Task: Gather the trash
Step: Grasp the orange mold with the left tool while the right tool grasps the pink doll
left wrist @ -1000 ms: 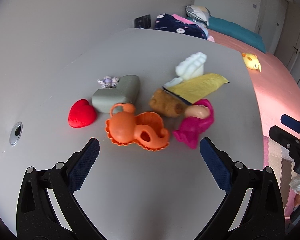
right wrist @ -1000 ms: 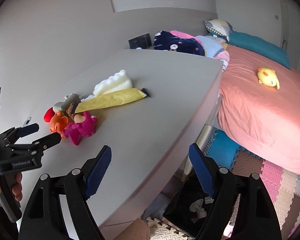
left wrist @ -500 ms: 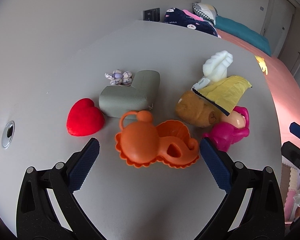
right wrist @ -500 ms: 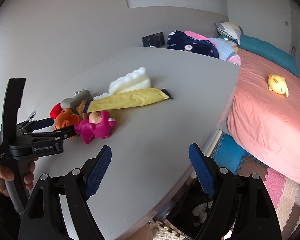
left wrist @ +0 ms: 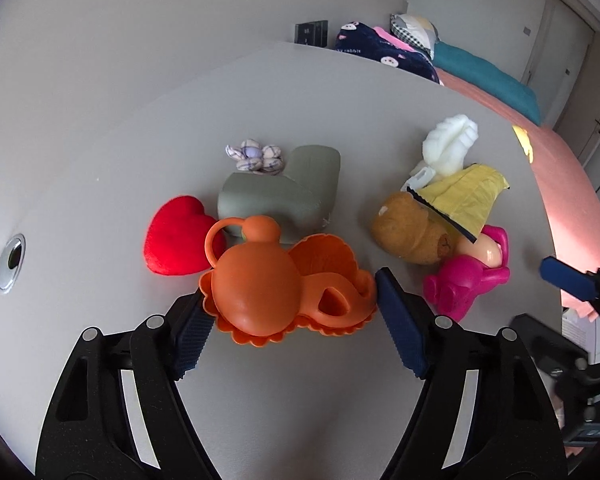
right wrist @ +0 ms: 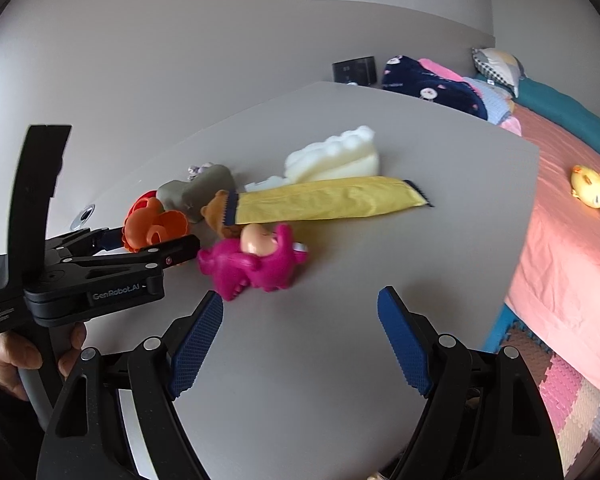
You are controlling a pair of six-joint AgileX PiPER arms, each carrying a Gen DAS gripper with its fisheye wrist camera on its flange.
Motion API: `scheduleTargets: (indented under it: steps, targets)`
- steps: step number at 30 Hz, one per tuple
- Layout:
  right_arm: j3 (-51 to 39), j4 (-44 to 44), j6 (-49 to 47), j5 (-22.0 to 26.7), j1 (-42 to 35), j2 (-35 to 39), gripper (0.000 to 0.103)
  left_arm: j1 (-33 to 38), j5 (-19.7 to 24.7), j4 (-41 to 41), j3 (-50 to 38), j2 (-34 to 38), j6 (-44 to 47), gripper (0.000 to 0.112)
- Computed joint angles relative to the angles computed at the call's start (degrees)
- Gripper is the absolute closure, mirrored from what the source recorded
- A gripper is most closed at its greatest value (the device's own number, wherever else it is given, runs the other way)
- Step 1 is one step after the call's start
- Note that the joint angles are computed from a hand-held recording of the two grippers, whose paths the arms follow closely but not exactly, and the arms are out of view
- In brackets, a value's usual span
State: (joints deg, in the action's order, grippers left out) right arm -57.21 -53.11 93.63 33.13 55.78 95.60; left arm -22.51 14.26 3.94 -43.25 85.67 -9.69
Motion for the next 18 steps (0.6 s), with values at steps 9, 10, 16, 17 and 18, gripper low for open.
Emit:
scheduleTargets:
  steps: [9, 10, 16, 17, 18]
  targets:
    - [-8.0, 4.4, -8.4, -0.1, -1.6, 6.5, 0.023, 0.8, 1.4, -1.1, -0.4, -2.2, 2.2, 0.038]
    - [-8.4, 4.6, -8.8, -0.1, -1.7, 6.8, 0.023, 1.1, 1.5, -1.1, -0.4, -2.2, 2.1, 0.038]
    - [-10.5, 7.0, -12.2, -0.7, -3.2, 8.7, 0.023, 3.2, 1.9, -5.1, -0.6, -2.1, 6.2, 0.038]
    - [-10.6, 7.3, -12.2, -0.8, -3.4, 8.8, 0.023, 3.7, 2.0, -6.4, -0.7, -2.1, 7.6, 0.038]
    - [-10.6, 7.5, -12.4, -1.2, -3.7, 8.9, 0.023, 4.2, 2.0, -7.2, -0.7, -2.2, 8.5, 0.038]
